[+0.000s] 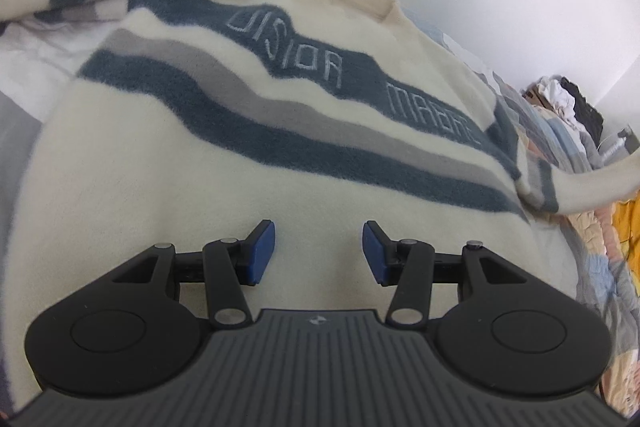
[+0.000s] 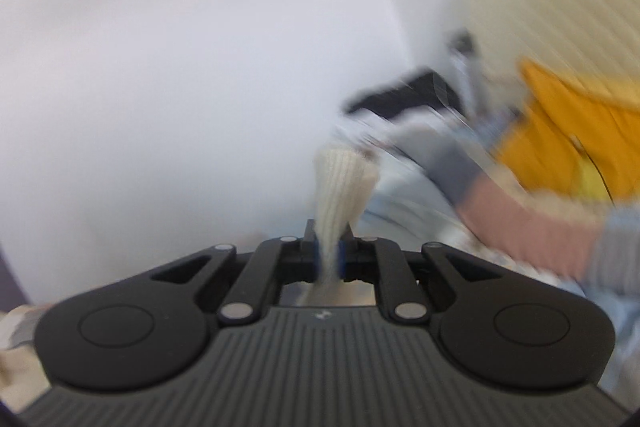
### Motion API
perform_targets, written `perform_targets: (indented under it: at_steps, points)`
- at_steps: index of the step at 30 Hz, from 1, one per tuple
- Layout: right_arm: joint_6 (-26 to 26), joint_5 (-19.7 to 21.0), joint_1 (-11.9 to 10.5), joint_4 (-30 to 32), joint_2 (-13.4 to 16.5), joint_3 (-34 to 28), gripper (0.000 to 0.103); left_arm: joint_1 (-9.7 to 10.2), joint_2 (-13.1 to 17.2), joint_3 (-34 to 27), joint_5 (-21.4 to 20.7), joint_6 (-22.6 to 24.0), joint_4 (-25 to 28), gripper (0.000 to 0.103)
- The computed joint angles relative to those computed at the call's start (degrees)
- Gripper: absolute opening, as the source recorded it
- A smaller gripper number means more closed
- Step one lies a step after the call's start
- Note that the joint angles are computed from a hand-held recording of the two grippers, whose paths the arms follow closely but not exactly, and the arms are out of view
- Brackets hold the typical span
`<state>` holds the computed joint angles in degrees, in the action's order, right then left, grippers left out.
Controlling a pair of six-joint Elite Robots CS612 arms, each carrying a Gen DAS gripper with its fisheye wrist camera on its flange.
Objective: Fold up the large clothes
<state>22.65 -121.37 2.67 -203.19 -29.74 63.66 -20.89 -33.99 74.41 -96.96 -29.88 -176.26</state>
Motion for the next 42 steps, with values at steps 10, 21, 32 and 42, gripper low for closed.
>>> perform_targets:
  at_steps: [10,21,32,42]
  points:
    - [-16.6,13.2,6.7,-5.0,-3.1,-4.4,0.012,1.71,-1.5,2.8,-5.7,-5.5,-3.7,0.055]
    - [-28.6,28.0,13.9,-3.7,-4.0,-2.0,0.012,3.53,-5.0,8.8,-4.0,-9.5,-13.3,0.055]
    - [-29.6,33.3,19.3,4.5,0.0,0.5,0.013,5.40,-6.3,11.4,-0.9,-13.9,-18.5,0.055]
    - [-28.2,36.2,20.2,19.8,0.2,0.7,0.019,5.00,-6.7,12.0,-0.3,-9.9,-19.3,0.055]
